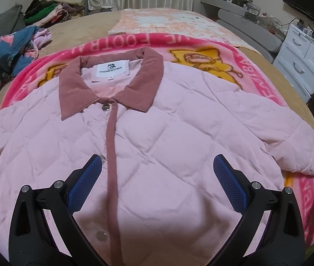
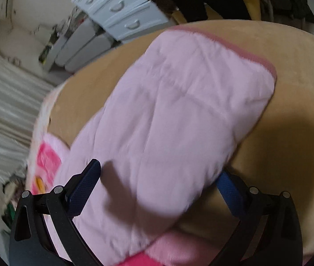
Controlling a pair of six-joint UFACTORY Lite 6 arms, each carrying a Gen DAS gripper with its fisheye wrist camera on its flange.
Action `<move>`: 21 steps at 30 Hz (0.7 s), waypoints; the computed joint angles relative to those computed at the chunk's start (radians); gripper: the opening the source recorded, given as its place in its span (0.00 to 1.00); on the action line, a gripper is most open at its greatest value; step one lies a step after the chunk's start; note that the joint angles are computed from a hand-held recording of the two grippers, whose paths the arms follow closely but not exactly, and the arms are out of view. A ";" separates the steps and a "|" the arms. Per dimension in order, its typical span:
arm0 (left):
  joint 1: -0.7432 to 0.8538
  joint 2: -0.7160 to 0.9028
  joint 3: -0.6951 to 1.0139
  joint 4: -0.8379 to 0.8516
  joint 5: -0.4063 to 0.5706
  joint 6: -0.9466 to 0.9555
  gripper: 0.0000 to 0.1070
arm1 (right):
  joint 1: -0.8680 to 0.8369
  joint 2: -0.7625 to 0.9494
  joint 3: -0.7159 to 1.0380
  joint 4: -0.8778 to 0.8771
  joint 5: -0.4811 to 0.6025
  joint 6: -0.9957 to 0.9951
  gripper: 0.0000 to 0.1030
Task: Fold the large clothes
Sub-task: 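Grasp the sleeve cuff nearest the right tool with the right tool, then lift the held sleeve and fold it across the jacket front with the right tool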
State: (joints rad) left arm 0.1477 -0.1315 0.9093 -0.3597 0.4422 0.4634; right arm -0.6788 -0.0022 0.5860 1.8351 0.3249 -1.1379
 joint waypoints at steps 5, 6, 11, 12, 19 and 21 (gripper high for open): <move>0.041 0.045 0.038 -0.026 -0.003 0.060 0.88 | -0.098 0.041 -0.035 0.219 0.153 -0.234 0.90; 0.048 0.054 0.046 -0.024 -0.003 0.060 0.88 | -0.112 0.040 -0.038 0.228 0.168 -0.252 0.84; 0.086 0.082 0.070 -0.037 0.009 0.080 0.88 | -0.143 0.008 -0.057 0.268 0.273 -0.345 0.22; 0.095 0.078 0.068 -0.023 0.011 0.070 0.88 | -0.123 -0.047 -0.067 0.281 0.254 -0.371 0.21; 0.158 0.053 0.089 -0.069 0.076 0.145 0.88 | 0.059 -0.372 -0.060 0.227 0.140 -0.345 0.17; 0.176 0.042 0.099 -0.089 0.097 0.170 0.88 | 0.133 -0.442 -0.039 0.183 0.109 -0.307 0.17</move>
State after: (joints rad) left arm 0.3240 -0.0894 1.0085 -0.4484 0.5393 0.6337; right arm -0.5455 -0.4446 0.5468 2.0181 0.4336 -1.4453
